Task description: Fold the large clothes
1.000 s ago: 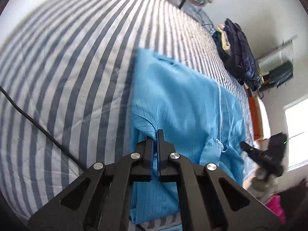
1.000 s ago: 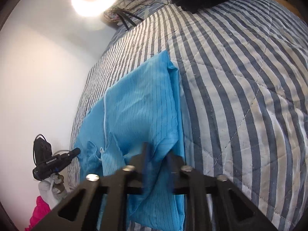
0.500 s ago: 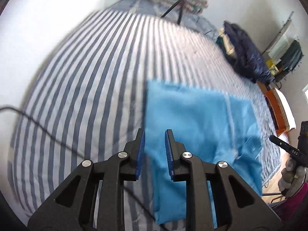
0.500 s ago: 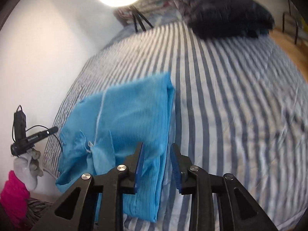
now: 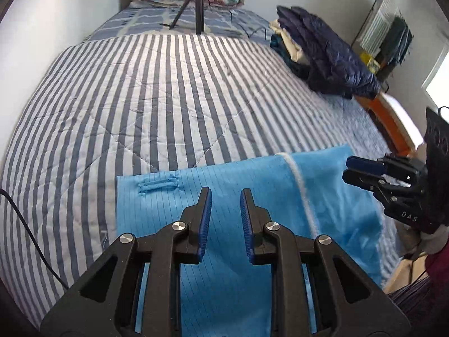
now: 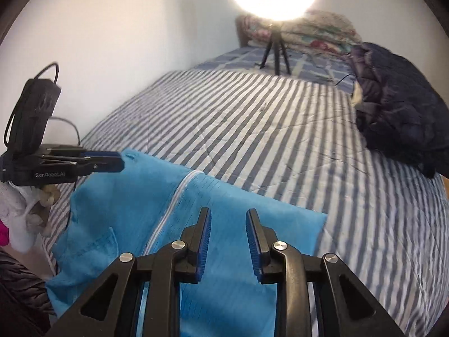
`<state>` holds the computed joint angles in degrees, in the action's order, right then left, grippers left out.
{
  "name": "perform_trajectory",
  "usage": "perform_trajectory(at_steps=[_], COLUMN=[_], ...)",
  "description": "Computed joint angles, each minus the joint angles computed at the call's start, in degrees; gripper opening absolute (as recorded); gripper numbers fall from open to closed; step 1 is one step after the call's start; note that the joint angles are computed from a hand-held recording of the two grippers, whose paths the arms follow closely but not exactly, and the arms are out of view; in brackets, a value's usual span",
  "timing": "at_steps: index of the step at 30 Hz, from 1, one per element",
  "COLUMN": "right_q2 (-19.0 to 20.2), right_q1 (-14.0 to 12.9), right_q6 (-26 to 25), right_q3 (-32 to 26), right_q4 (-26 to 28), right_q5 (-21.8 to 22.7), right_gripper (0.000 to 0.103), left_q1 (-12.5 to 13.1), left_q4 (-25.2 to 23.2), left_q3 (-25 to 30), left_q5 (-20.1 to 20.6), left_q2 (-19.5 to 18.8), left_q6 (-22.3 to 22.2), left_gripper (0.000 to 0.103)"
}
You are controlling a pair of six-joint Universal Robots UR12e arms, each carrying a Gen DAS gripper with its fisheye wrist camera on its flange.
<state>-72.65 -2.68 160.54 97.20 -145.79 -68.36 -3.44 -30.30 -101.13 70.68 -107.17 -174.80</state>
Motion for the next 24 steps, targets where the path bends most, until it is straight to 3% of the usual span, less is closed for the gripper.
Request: perform_trajectory(at_steps=[3, 4, 6, 10, 14, 18, 20, 24], right_q2=[1.7, 2.2, 2.2, 0.2, -3.0, -5.3, -6.5, -9.0], right_q1=[0.8, 0.9, 0.4, -0.4, -3.0, -4.6, -5.5, -8.0], right_q6=[-0.7, -0.6, -0.2, -1.3, -1.3, -2.4, -2.3, 2.1], right_q3=[-1.4, -1.5, -0.2, 1.1, 4.0, 6.7, 7.7, 10.0], right_q4=[4.1, 5.2, 4.3, 5.9, 8.9, 10.7, 11.5, 9.2], right_q5=[-3.1, -4.8, -3.7, -3.5, -1.2, -2.7, -2.1, 2.7], right_gripper=[0.024, 0.021, 0.02, 0.023, 0.025, 0.027, 0.028, 0.035], left_q1=[-0.6, 0.1, 1.0, 2.1, 4.0, 6.1, 7.7, 12.2], left_q4=[-2.6, -2.2, -0.1, -0.8, -0.7, -0.3, -0.2, 0.5], left_q3=[0.5, -0.3, -1.7, -3.1, -6.1, -9.4, -11.1, -14.0], left_q5=[3.4, 1.7, -0.4, 0.8, -0.6, -1.9, -3.9, -13.3], left_q2=[-1.5, -1.8, -1.3, 0.7, 3.2, 6.1, 7.7, 10.1], left_q6=[1.6, 1.4, 2.0, 2.1, 2.7, 3.0, 1.0, -7.0], left_gripper=[0.019, 0.02, 0.02, 0.02, 0.02, 0.021, 0.027, 0.058])
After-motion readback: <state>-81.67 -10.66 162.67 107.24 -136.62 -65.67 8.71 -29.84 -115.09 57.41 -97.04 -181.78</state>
